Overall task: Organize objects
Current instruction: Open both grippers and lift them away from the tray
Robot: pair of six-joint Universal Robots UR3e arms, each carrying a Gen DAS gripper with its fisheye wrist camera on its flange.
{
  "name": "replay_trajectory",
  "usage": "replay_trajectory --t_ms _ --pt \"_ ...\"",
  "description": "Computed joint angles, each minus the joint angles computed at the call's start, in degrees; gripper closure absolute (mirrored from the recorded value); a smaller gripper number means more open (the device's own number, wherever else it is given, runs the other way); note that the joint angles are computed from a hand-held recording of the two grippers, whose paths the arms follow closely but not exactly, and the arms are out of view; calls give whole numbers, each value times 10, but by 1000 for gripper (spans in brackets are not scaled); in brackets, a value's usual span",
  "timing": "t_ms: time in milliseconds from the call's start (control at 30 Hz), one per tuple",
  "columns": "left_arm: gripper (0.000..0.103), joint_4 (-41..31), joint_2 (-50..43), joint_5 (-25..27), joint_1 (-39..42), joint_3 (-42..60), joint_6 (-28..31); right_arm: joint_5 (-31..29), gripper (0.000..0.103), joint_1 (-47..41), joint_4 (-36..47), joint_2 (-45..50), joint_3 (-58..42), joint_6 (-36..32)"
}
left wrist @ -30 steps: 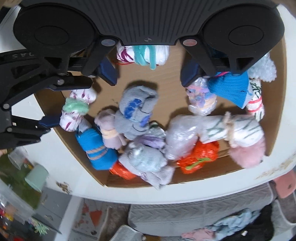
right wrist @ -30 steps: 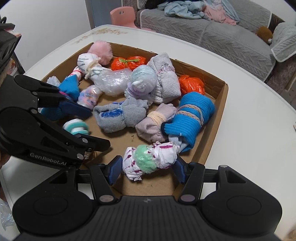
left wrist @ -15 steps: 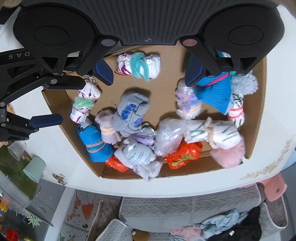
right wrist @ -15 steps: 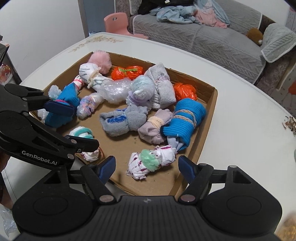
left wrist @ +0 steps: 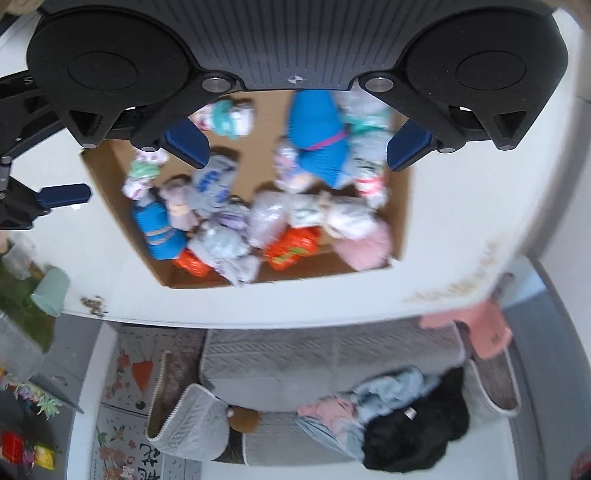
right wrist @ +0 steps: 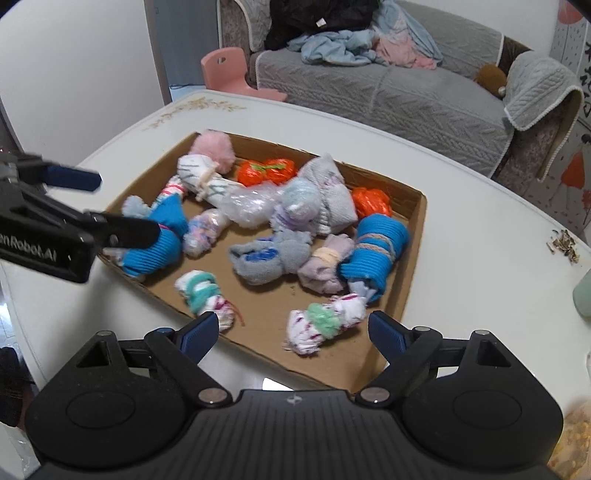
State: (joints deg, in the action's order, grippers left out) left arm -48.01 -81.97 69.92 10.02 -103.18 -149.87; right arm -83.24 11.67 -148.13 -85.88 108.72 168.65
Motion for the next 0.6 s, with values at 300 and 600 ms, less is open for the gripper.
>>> replay_trajectory --t_ms 300,600 --pt "1 -81 21 -43 65 21 10 -5 17 48 -21 -2 -5 64" --pt "1 -34 29 -13 55 -9 15 -18 16 63 -25 9 -11 77"
